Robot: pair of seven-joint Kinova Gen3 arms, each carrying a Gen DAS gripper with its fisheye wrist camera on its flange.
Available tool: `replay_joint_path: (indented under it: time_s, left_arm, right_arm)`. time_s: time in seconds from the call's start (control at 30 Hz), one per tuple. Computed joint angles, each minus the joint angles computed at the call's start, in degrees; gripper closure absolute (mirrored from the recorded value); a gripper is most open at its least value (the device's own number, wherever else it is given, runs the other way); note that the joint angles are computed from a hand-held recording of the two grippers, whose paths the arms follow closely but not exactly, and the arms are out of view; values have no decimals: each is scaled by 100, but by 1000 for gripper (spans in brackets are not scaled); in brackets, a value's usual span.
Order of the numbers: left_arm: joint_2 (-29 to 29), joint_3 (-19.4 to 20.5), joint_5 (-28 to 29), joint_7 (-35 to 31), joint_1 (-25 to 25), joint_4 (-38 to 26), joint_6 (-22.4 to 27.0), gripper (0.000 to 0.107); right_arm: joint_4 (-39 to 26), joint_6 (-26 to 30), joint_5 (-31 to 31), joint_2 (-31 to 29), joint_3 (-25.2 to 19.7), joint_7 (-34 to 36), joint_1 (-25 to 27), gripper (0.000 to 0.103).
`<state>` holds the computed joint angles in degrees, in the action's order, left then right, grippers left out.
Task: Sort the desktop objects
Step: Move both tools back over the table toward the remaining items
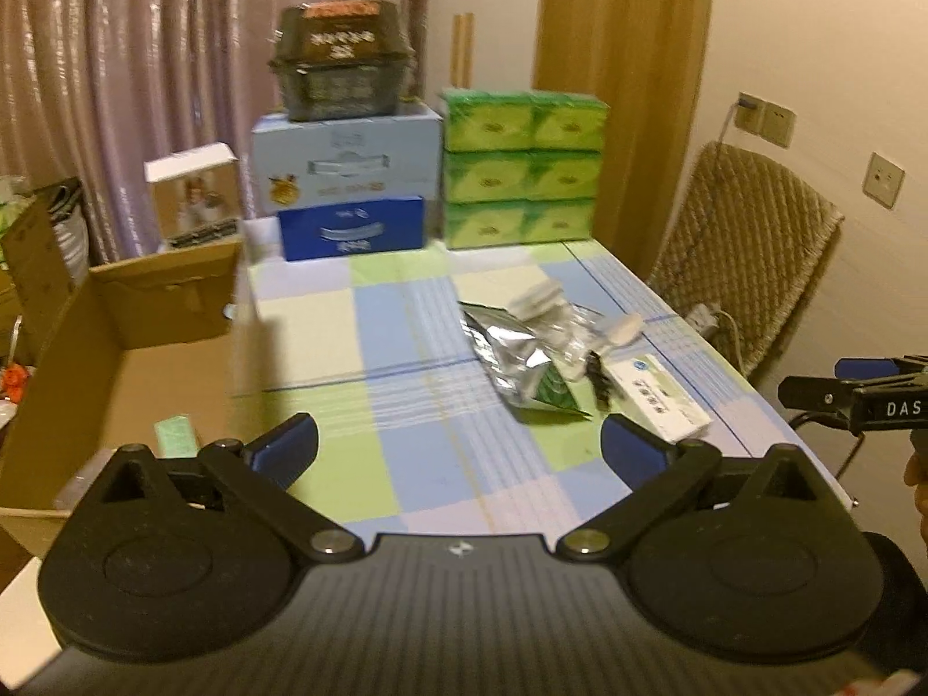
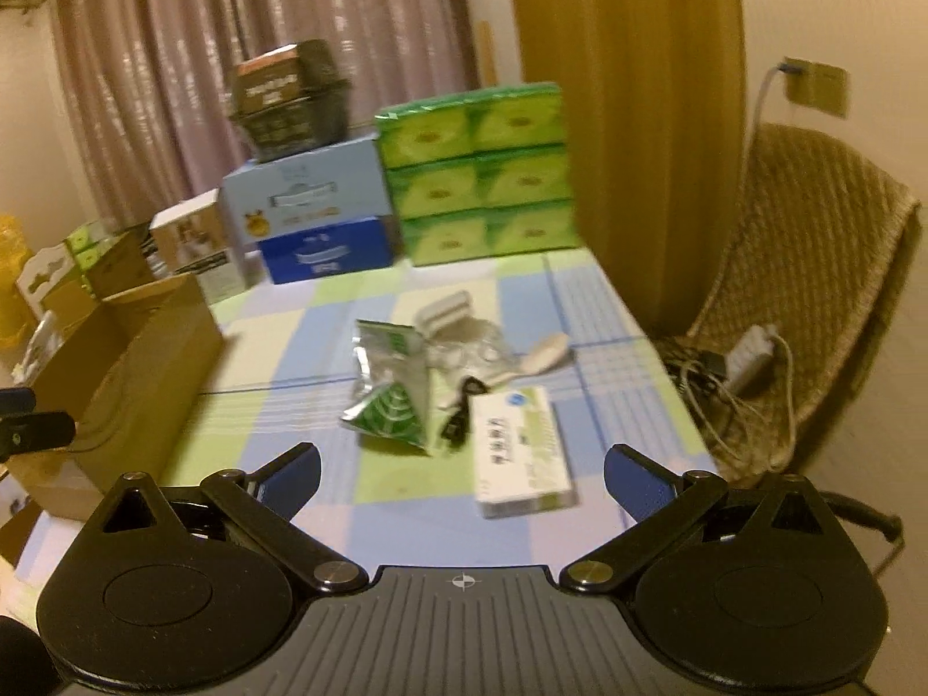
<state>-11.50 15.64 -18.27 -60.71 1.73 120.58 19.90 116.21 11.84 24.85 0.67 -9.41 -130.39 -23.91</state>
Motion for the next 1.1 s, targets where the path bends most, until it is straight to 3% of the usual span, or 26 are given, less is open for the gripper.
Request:
replay_joint_path:
  time_s: [0.17,0.33,0.8,0.97,1.1]
  left_arm:
    - [312,390,-464,489,-37,-98,16,6]
    - [586,322,-854,932,249,-187,41,6]
    - [1115,-432,-1095,1125,1166,-422,69,6]
    - [1264,-627,-942,981,1324,-494,41,6]
    - [1366,-745,-848,885,1410,-537,9,6]
  right_arm:
    - [124,-94,-599,-46,69,585,188,2]
    - [204,-204,-1113,-24,101,1092,321,2]
    - [112,-265,-1677,227,244,1802,418,2]
    - [-26,-171,-2214,410,103,2523,624,2]
    - [-179,-62,-2303,600,143,2828,580,2]
